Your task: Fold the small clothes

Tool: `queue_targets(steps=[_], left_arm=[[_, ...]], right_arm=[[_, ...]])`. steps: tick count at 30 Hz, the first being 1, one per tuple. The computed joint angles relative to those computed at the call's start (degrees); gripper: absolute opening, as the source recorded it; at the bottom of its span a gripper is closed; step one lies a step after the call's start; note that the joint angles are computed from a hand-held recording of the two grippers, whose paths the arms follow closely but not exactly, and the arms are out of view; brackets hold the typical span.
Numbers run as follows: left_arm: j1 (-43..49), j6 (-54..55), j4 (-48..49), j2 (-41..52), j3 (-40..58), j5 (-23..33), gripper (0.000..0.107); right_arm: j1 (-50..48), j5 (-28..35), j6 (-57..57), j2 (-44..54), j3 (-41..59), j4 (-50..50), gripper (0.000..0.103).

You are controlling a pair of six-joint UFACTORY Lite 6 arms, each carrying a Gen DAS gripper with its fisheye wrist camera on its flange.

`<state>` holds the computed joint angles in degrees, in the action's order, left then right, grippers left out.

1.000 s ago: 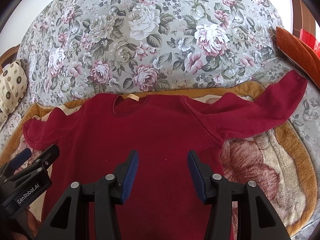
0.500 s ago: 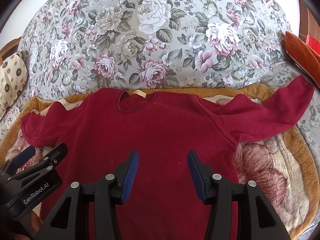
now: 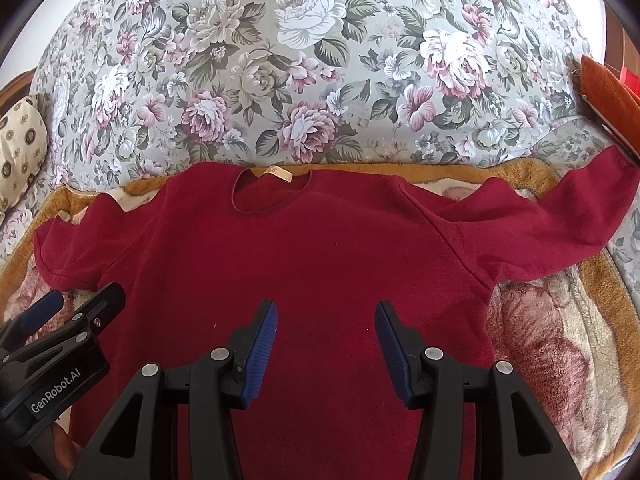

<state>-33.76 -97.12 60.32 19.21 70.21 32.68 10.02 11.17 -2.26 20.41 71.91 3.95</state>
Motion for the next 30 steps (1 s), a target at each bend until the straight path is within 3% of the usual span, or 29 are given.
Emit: queue_targets(steps=[13,19,24,28,30], left_arm=[[3.1,-1.0,1.3,-0.8,-1.7,-3.3,0.094],[8.8,-0.2,-1.1,-7.2,-7.2,-6.9,0.094],[22.1,6.5,-9.2,-14.3,-13.2,-11.1,0.094],[38.2,25.9,-27.1,-13.6,-13.5,-16.8,0.094],[45.1,31.3,-31.7,-11.0,-12.1,-18.4,0.094]], right_arm=[[2.2,0.3,3.0,7.3,7.2,-1.7,0.049],[3.1,0.7,2.4,9.4,9.9,-0.9,0.049],[3.5,1.8,0.1,11.7,13.2,0.7,0.049],[3.3,1.6,-4.5,12.0,13.7,5.5,0.049],[3.5,1.3,-4.9,12.0,13.5,5.5,0.049]])
